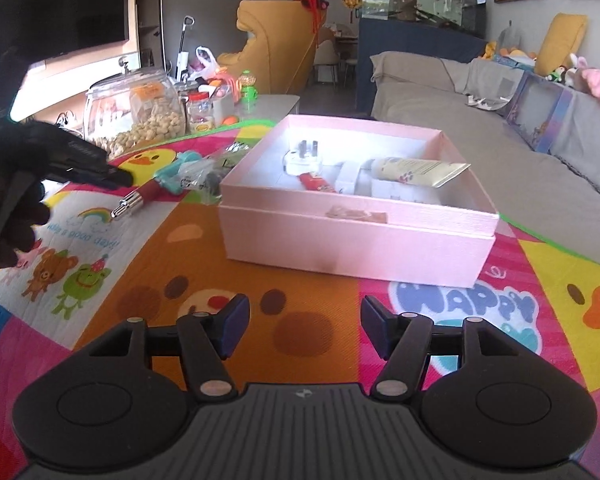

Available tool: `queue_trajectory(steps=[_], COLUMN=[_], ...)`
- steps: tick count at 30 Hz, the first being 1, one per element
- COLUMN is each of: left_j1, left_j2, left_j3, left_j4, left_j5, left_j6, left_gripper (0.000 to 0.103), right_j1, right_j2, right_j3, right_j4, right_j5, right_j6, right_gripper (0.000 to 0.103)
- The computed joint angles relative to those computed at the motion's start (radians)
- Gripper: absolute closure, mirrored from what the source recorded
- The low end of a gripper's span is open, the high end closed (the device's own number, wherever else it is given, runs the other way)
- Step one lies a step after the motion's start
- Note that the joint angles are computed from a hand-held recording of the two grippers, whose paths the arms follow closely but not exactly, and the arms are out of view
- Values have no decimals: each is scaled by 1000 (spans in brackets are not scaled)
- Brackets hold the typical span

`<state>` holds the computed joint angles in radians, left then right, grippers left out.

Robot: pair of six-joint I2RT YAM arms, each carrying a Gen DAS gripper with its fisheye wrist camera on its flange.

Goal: Organize rigid objects
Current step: 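Open the left tool over the pink box while the right tool releases the cream tube into it, then grasp the red lipstick vial with the left tool while the right tool reaches for the teal clip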

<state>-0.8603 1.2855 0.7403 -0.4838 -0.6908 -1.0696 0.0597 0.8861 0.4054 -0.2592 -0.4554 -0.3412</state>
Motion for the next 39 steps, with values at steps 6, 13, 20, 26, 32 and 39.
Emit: queue_trajectory(steps=[6, 13, 20, 26, 32, 39], left_j1=[22, -78, -289, -300, -286, -278], left_j2=[84, -72, -135, -126, -175, -196], left_j3=[6, -159, -256, -261, -306, -317], left_j4=[71, 109, 51, 59, 116, 116], left_j5=[0, -1, -175, -196, -181, -173], left_j6=[57, 18, -217, -228, -220, -214], left_gripper=[78, 79, 78, 78, 78, 77], right_j1=[111, 347, 595, 626, 616, 642], right_j2=[-37, 289, 725, 1071, 1196, 1104], right_j3=[69, 386, 777, 1163, 1267, 1139], right_j4=[-50, -79, -94, -231, -266, -289], right_j5=[42, 118, 387, 439, 419, 430], right_j6=[49, 274, 438, 485, 474, 394], right_gripper=[41, 41, 41, 41, 32, 43])
